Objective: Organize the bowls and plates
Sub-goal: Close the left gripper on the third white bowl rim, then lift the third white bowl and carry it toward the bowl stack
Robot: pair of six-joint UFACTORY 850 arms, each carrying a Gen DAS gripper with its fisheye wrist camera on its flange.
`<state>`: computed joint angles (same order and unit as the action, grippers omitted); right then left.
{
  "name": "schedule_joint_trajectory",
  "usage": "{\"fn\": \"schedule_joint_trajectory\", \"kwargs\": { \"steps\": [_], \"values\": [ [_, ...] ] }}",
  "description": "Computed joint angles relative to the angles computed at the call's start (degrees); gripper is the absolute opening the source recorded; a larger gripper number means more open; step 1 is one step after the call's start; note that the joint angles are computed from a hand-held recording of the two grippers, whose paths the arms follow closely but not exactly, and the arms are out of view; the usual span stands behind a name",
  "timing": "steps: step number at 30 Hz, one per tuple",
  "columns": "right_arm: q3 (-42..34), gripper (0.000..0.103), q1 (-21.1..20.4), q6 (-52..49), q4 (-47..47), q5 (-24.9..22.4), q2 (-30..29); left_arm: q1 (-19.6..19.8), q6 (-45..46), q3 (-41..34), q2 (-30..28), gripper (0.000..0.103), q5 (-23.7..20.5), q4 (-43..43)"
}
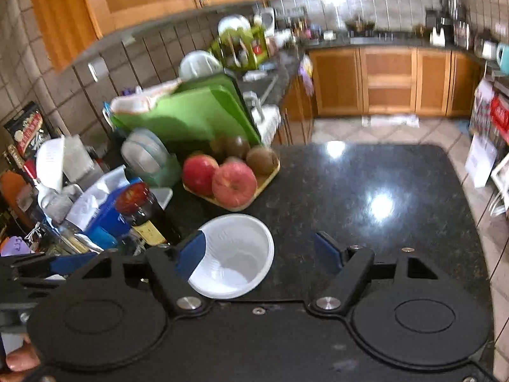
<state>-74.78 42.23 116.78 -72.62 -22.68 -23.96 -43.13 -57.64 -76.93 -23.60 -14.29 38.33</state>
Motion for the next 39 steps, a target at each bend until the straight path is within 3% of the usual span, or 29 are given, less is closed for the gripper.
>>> {"fn": "schedule_joint_trajectory", "kwargs": {
  "steps": [3,6,12,17,21,25,30,36,39],
  "values": [
    [-1.9,0.074,-1.6,-7.6,7.9,2.2,-2.4,-0.3,1.0,-1.8,-1.8,0.07,-1.5,-0.4],
    [-3.8,0.07,-2.7,-13.4,12.7,3.8,-4.9,0.2,7.9,-3.8,-3.6,0.069,-2.4,-7.3],
    [-8.5,0.063,-4.7,-23.9,21.8,5.9,-10.2,0.4,9.4,-7.2,-6.7,0.067,-5.0,-8.2],
    [-11.1,0.057,-6.2,-33.5,30.6,7.2,-13.0,1.3,18.0,-13.3,-11.6,0.058,-9.2,-17.6],
    [-11.9,0.053,-6.2,-33.6,29.2,6.7,-14.1,1.9,22.6,-16.8,-14.9,0.053,-11.2,-22.5],
    [-12.3,0.051,-6.4,-36.0,30.1,6.6,-14.8,1.9,20.7,-18.1,-16.5,0.049,-11.6,-19.9],
    [-13.3,0.041,-6.4,-39.2,32.1,6.0,-15.8,1.9,21.7,-19.1,-17.4,0.047,-12.4,-20.1],
    [-12.7,0.031,-6.5,-40.2,33.3,7.7,-15.8,2.0,23.6,-22.0,-19.7,0.037,-14.9,-21.9],
    [-12.3,0.03,-6.5,-39.3,31.6,8.4,-15.6,1.9,23.4,-22.8,-20.4,0.027,-15.5,-21.2]
  ]
}}
